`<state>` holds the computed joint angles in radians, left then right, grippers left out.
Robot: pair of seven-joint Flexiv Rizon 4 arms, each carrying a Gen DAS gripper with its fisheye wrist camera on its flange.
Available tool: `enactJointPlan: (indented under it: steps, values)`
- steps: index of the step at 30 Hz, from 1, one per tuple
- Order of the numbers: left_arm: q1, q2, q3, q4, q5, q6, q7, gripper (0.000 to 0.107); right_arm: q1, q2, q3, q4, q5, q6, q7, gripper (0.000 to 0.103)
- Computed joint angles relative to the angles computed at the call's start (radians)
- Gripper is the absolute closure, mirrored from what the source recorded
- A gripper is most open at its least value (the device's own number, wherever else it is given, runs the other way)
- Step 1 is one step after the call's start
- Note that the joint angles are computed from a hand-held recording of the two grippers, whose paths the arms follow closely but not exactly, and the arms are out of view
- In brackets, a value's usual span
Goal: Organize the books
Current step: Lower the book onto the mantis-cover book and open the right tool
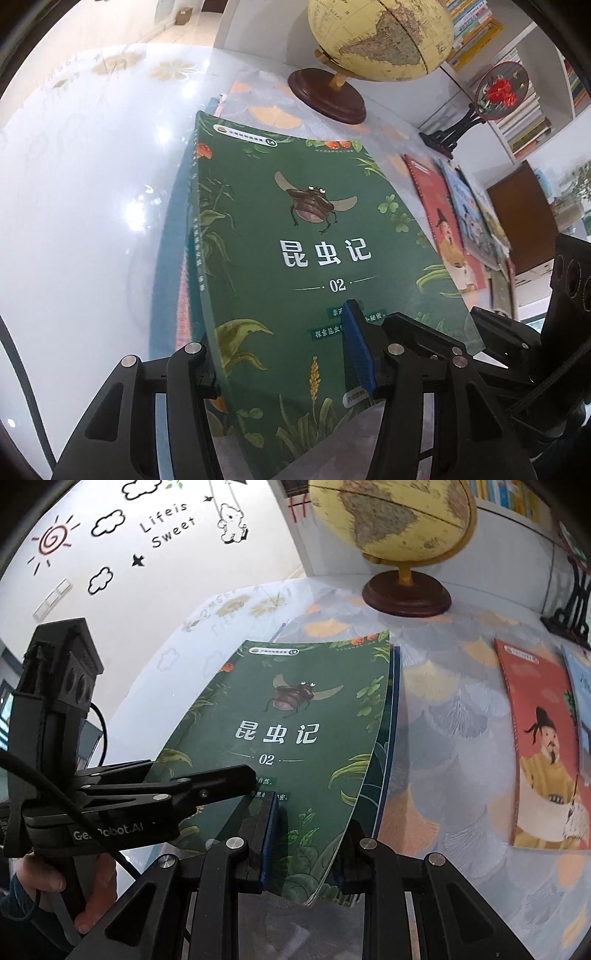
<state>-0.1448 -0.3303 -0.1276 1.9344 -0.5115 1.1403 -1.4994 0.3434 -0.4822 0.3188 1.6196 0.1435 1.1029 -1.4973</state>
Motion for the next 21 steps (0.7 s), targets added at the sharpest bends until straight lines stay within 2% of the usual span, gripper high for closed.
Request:
enactJointPlan:
  steps: [3,11,16,19,21]
  values:
    - [-0.005,0.006,0.016,0.003,0.023,-0.001,-0.030,0.057,0.011,-0.007,-0.014,-0.006,-0.007,-0.001,0.037,0.079]
    - [0.003,0.058,0.012,0.090,-0.042,0.056,-0.047,0.056,0.017,-0.007,-0.022,0.001,-0.016,-0.017,0.074,0.079]
    - [-0.008,0.043,0.034,0.064,0.022,0.054,-0.098,0.056,0.026,-0.012,-0.026,0.012,-0.028,0.006,0.105,0.079]
    - [-0.002,0.053,0.028,0.081,0.019,0.062,-0.105,0.056,0.033,-0.016,-0.031,0.012,-0.051,-0.004,0.121,0.072]
    - [-0.004,0.070,0.032,0.103,0.019,0.070,-0.122,0.056,0.022,-0.018,-0.018,0.004,-0.047,-0.027,0.108,0.057]
